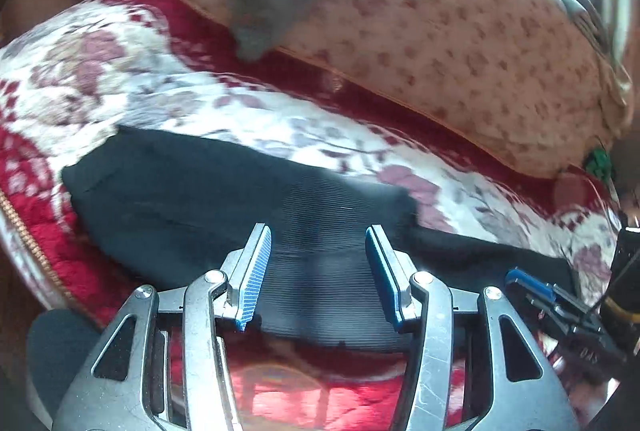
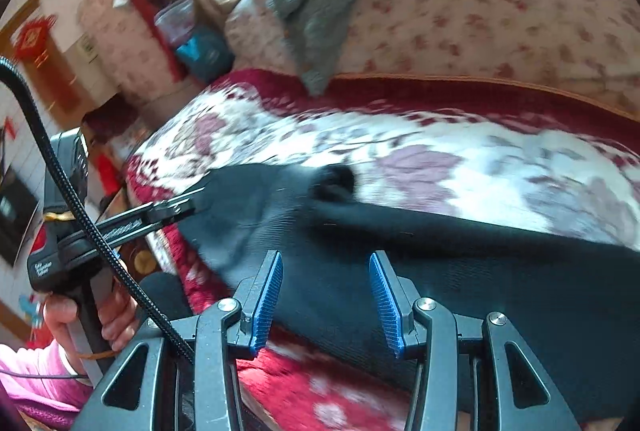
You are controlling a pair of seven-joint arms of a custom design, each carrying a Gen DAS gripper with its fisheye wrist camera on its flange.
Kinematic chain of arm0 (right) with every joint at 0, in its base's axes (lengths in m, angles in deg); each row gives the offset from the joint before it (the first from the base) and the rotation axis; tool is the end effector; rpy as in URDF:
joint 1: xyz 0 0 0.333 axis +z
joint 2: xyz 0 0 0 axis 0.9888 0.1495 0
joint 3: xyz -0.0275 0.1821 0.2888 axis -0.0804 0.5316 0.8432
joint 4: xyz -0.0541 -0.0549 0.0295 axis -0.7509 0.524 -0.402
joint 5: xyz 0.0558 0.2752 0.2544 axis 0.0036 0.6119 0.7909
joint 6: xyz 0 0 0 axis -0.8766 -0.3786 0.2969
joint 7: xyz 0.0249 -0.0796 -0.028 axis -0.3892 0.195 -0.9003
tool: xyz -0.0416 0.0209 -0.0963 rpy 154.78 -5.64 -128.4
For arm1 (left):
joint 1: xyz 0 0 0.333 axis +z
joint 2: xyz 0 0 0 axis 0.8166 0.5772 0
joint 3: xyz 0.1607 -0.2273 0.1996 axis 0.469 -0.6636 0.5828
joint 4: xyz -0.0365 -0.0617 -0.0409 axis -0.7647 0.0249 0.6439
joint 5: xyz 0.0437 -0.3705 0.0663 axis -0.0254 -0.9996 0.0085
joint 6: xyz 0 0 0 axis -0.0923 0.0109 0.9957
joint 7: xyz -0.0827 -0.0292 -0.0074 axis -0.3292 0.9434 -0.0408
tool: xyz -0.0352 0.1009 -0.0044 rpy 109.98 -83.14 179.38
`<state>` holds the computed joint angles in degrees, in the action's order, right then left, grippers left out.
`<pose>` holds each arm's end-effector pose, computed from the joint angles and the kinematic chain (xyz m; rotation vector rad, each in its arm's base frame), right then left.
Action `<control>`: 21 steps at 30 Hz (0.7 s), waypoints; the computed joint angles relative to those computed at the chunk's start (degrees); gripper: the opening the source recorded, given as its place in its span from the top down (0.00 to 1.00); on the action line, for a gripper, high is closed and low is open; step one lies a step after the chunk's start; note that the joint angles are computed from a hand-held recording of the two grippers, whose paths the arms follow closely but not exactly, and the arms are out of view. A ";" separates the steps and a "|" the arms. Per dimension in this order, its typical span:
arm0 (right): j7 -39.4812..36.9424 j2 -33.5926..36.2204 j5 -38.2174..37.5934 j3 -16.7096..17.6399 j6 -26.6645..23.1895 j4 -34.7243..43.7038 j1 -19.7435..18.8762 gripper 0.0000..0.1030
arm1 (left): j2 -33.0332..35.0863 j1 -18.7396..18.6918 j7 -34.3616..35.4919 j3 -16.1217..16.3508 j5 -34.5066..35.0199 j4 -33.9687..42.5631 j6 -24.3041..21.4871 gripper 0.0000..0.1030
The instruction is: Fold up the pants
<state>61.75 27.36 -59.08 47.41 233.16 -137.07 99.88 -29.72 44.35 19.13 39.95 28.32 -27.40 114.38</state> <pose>0.5199 0.1462 0.5489 -1.1751 1.8553 -0.2900 0.6827 -0.2515 0.5875 -1.4216 2.4407 -0.9829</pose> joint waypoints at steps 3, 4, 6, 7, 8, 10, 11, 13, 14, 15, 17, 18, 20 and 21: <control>12.50 -4.55 -10.53 5.26 0.11 -5.42 -8.51 0.58 | -0.01 -0.96 1.79 -1.05 0.10 -0.21 -1.07 0.52; 16.37 -6.38 -13.61 7.17 -0.37 -7.24 -11.50 0.58 | 0.02 -1.27 2.26 -1.27 0.06 -0.19 -1.55 0.52; 21.41 -9.60 -17.09 9.09 -0.70 -10.49 -14.96 0.58 | 0.22 -2.01 3.55 -1.87 -0.09 0.12 -2.92 0.52; 23.69 -11.76 -18.16 9.72 -0.91 -12.65 -16.33 0.58 | 0.33 -2.30 4.05 -2.06 -0.24 0.25 -3.49 0.52; 25.24 -13.19 -18.96 9.92 -1.19 -13.95 -16.99 0.58 | 0.64 -2.67 4.71 -2.49 -0.55 0.70 -4.71 0.52; 29.37 -17.57 -20.34 10.93 -2.02 -18.08 -19.18 0.58 | 1.30 -3.24 5.76 -2.87 -1.01 1.79 -6.79 0.52; 30.66 -19.02 -20.81 10.78 -2.44 -19.40 -19.43 0.58 | 1.58 -3.70 6.40 -3.20 -1.21 2.22 -7.76 0.52; 33.54 -22.81 -21.44 10.46 -4.08 -22.54 -19.75 0.58 | 1.85 -4.35 7.25 -3.51 -1.77 2.68 -8.78 0.52; 34.89 -24.53 -21.73 10.30 -5.06 -23.82 -19.82 0.58 | 1.87 -4.64 7.85 -3.84 -2.25 2.72 -9.27 0.52; 36.34 -26.57 -22.04 10.31 -5.93 -25.33 -20.03 0.58 | 1.95 -4.93 8.66 -4.18 -2.70 2.89 -9.91 0.52; 38.68 -29.92 -22.56 10.11 -7.64 -27.64 -20.00 0.58 | 1.89 -5.77 9.76 -4.49 -3.13 2.71 -10.28 0.52; 39.62 -31.26 -22.73 9.84 -8.30 -28.64 -19.81 0.57 | 1.87 -6.12 10.11 -4.52 -3.24 2.65 -10.48 0.52; 41.59 -33.85 -22.58 9.03 -8.86 -30.83 -19.20 0.57 | 2.04 -6.73 10.92 -4.78 -3.57 2.91 -11.64 0.52; 42.44 -34.88 -22.52 8.75 -8.80 -31.78 -18.97 0.57 | 2.17 -7.02 11.39 -4.98 -3.80 3.12 -12.47 0.52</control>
<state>104.20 -7.53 -81.60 56.17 224.37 -168.85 80.92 -27.56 37.32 30.51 34.97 24.52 -24.27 101.91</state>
